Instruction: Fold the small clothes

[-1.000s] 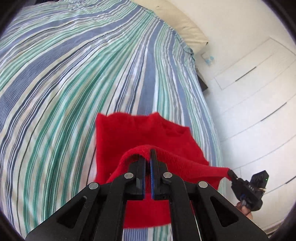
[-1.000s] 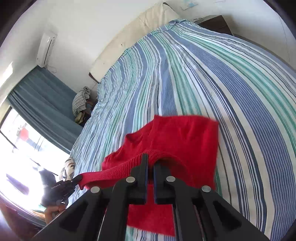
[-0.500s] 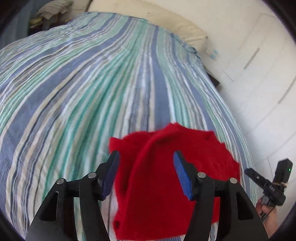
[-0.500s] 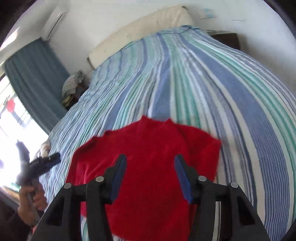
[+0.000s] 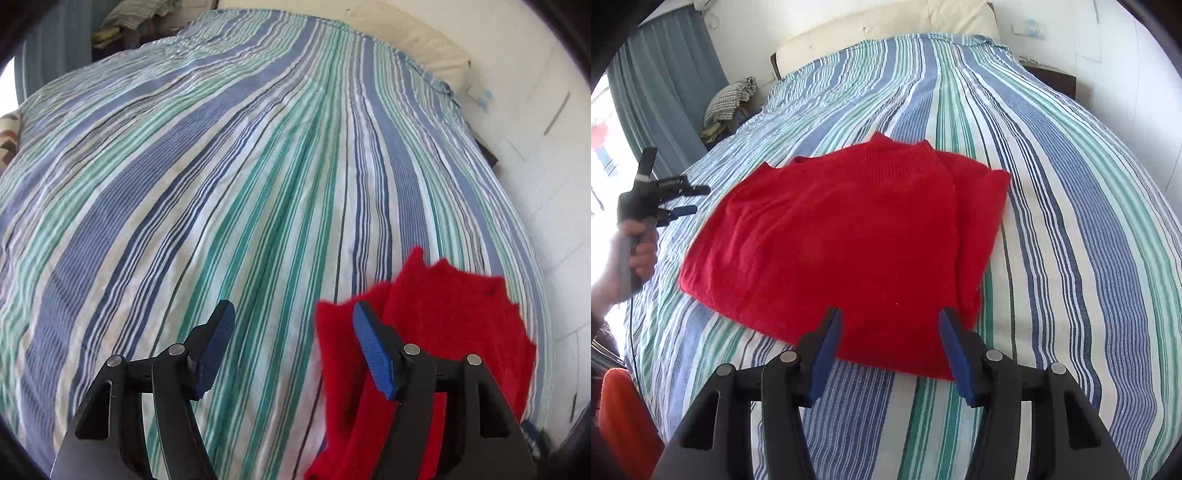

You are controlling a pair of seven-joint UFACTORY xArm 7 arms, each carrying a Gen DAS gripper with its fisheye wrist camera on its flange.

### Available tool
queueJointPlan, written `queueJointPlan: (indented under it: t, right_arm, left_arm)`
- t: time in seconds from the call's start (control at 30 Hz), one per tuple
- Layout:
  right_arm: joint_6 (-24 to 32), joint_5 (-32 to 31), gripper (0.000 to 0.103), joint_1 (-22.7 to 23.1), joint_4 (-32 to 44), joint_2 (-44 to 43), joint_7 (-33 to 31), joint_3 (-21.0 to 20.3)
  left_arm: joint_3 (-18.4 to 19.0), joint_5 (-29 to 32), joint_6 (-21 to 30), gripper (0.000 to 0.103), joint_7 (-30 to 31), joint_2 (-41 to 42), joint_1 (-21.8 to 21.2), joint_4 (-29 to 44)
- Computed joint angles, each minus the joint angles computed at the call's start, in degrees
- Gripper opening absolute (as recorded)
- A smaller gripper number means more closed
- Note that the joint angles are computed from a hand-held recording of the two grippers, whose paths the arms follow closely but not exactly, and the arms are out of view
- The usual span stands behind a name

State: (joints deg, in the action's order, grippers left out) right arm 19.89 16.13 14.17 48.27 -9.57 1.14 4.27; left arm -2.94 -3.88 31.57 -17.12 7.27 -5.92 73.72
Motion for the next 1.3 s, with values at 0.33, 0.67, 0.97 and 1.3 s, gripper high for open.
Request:
queueJointPlan:
  t: [0.33, 0.67, 0.97, 1.3]
  right_arm:
    - [3.5, -11.9, 0.062, -2.5, -13.4, -15.5, 20.7, 8.4]
    - [3.6, -28.4, 0.08, -4.3, -19.0, -17.5, 37.0, 14.9]
    - [0.6, -37.0, 0.09, -6.1, -20.2, -16.6, 44.8, 17.3]
    - [0.6, -39.5, 0.091, -5.2, -20.1, -16.2, 46.7, 16.3]
  left_arm:
    - [-9.9, 12.3, 0.5, 0.091, -10.0, -32.6, -2.0, -34.8]
    - [-14.3, 23.9, 1.6, 0.096, -21.6, -30.9, -3.4, -37.9]
    - [-13.2, 26.1, 0.4, 0.102, -23.0, -30.3, -4.5, -38.9]
    - [-12.7, 26.7, 0.9, 0.102, -22.9, -29.8, -5.3, -38.6]
